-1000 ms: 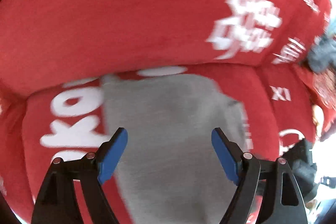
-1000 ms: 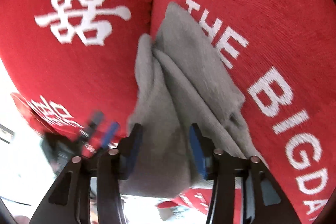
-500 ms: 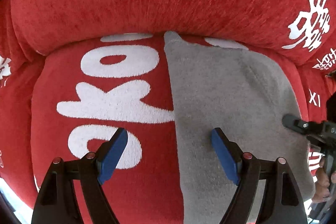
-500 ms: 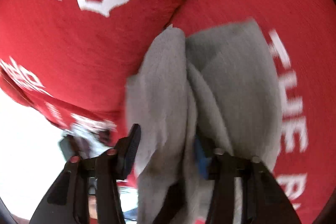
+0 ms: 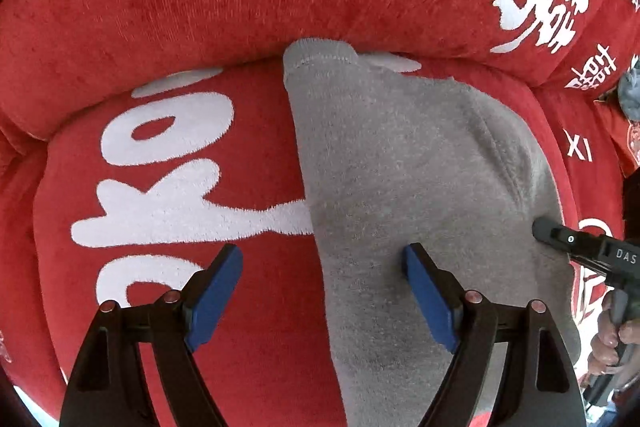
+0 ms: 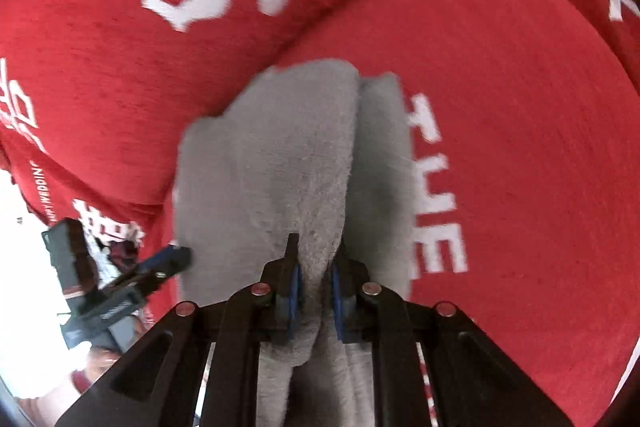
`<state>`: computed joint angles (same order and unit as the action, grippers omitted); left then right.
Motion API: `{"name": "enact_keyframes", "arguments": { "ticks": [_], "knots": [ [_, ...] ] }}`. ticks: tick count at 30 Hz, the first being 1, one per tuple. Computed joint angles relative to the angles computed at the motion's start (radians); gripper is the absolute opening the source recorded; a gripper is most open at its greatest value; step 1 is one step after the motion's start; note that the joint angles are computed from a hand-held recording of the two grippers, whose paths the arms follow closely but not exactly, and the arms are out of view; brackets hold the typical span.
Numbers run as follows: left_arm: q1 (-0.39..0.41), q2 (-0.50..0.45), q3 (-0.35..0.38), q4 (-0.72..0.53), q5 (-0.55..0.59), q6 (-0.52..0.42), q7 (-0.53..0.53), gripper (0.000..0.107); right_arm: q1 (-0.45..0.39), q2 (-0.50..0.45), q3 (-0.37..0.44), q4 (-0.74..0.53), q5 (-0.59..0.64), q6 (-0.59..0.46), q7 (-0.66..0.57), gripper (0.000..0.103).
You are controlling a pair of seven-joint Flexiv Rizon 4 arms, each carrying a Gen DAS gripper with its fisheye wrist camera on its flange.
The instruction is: Fold small clothes
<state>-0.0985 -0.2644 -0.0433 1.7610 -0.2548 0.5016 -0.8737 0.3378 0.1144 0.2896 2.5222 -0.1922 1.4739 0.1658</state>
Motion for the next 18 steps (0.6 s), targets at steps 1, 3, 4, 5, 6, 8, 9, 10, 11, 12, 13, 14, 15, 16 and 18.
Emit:
{"name": "enact_keyframes", "arguments": {
  "ticks": [1,3,4,5,6,8,9,10,11,12,13,14,15,16,18],
  "knots": [
    [-0.001,0.001,0.000,0.001,0.003,0.003,0.003,0.084,-0.006,0.006,0.003,-0.005,-0.017,-0.024,0.013,0.019],
    [-0.001,0.010,0.002,0.003,0.012,-0.001,0.011,0.084,0.014,0.037,0.005,-0.022,0.009,-0.119,-0.001,0.021],
    [-0.001,0.013,0.003,0.001,0.019,-0.001,0.013,0.084,0.023,0.048,0.005,-0.026,0.028,-0.141,-0.011,0.021],
    [-0.001,0.013,0.005,-0.004,0.026,-0.004,0.010,0.084,0.023,0.046,0.004,-0.032,0.033,-0.137,-0.010,0.021],
    [-0.001,0.010,0.005,-0.016,0.029,-0.010,0.005,0.084,0.024,0.044,0.001,-0.039,0.042,-0.127,-0.013,0.023],
    [0.001,0.012,0.007,-0.021,0.033,-0.001,0.000,0.084,0.009,0.045,0.001,-0.005,0.054,-0.040,-0.006,0.027],
    [0.001,0.013,0.008,-0.021,0.034,0.007,0.000,0.084,-0.003,0.049,0.004,0.024,0.056,0.012,0.002,0.027],
    [0.001,0.010,0.008,-0.021,0.037,0.016,-0.001,0.084,-0.004,0.046,-0.004,0.037,0.064,0.047,0.003,0.027],
    [0.001,0.005,0.008,-0.024,0.040,0.020,-0.007,0.084,0.022,0.032,-0.025,0.038,0.121,0.079,-0.036,0.027],
    [0.000,0.002,0.009,-0.025,0.041,0.023,-0.017,0.084,0.071,0.020,-0.048,0.024,0.238,0.089,-0.121,0.023],
    [0.000,-0.003,0.008,-0.029,0.042,0.021,-0.025,0.084,0.092,0.015,-0.059,0.010,0.290,0.069,-0.157,0.015],
    [-0.002,0.000,0.008,-0.030,0.043,0.020,-0.032,0.084,0.085,0.026,-0.058,0.000,0.277,0.029,-0.161,0.014],
    [-0.001,0.010,0.005,-0.020,0.033,0.031,-0.021,0.084,0.050,0.050,-0.041,-0.002,0.199,-0.006,-0.135,0.013],
    [0.002,0.021,0.004,-0.011,0.021,0.038,-0.003,0.084,-0.003,0.073,-0.009,0.001,0.089,-0.026,-0.085,0.013],
    [0.000,0.029,0.003,0.002,0.022,0.046,0.014,0.084,-0.035,0.115,0.022,-0.010,0.016,-0.108,-0.055,0.013]
  ]
}}
